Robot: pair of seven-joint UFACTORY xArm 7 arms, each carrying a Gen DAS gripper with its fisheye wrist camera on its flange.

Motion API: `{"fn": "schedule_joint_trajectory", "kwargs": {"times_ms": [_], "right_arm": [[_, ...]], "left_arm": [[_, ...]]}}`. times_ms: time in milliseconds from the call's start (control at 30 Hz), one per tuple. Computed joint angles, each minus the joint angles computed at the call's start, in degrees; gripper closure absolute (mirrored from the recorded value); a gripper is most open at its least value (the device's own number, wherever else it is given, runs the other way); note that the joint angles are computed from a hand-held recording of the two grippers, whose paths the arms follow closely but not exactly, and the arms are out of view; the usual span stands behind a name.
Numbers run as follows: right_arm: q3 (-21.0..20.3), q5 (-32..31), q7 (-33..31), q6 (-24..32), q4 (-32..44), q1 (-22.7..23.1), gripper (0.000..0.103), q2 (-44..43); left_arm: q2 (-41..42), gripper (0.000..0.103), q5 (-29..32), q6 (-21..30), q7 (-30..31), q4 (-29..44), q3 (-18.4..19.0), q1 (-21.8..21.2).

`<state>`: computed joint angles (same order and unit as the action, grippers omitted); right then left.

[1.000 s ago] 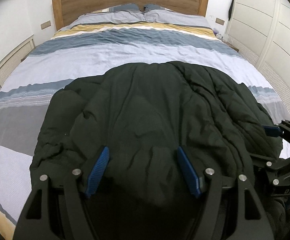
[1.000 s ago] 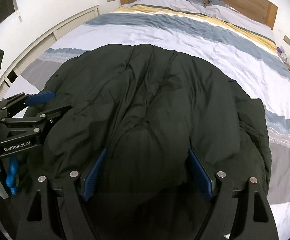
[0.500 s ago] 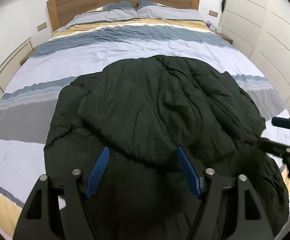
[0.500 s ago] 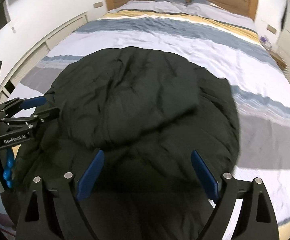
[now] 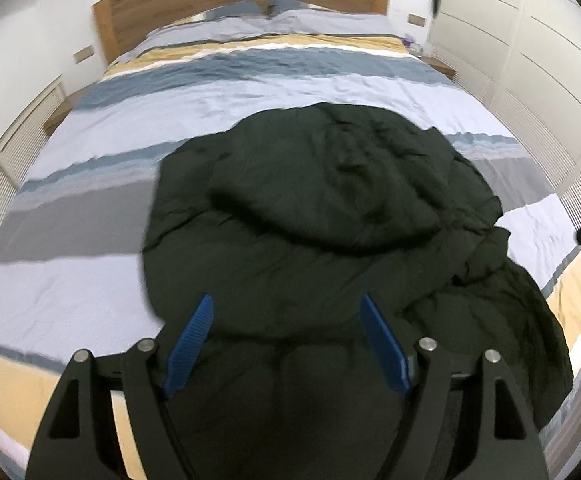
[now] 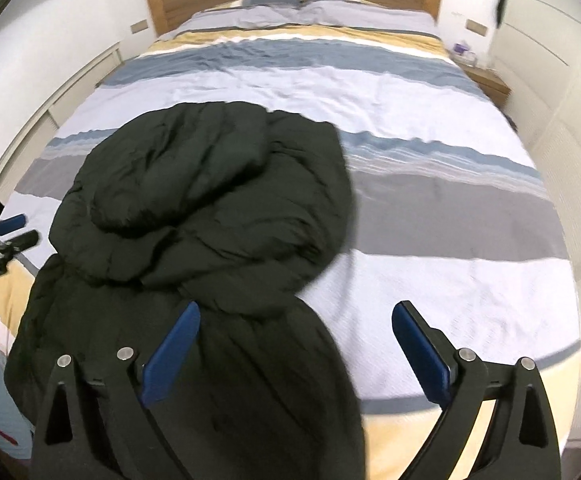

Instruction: Fold large clothes

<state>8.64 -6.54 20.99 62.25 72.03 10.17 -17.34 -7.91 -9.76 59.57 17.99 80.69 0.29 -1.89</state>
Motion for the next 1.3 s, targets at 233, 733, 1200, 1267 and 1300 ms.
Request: {"fn": "schedule_joint_trajectory", "kwargs": {"times_ms": [233,733,1200,1267,1300], "right_arm": [[-2.4,0.4,0.3,5.5,-6.2,-3.3,0.001,-10.4],[-5.3,11.2,1.8,14.5,-23.4,-4.6,0.001,-24.0],[-6.2,21.1,4.4,10.9,-34.8,-1.6,0.001,-25.4],[-6.3,22.0,4.2,10.5,-36.1,-1.2,0.001,-25.3],[-6.5,22.8,4.3,10.1,-37.2,-1.1,0.001,-25.6]], "left_arm": [[-1.5,0.028,-1.2,7.7,-1.2,0.6,5.7,6.6],[-1.8,0.025,-7.2,18.8,0.8,-4.0,13.5,18.4],[-4.4,0.023,-14.6,29.6,3.8,-18.3,14.7,21.8],[-5.2,0.021,-16.2,30.3,2.7,-19.8,15.2,22.5],[-5.5,0.021,-17.1,31.1,2.3,-20.4,15.4,22.8]]}}
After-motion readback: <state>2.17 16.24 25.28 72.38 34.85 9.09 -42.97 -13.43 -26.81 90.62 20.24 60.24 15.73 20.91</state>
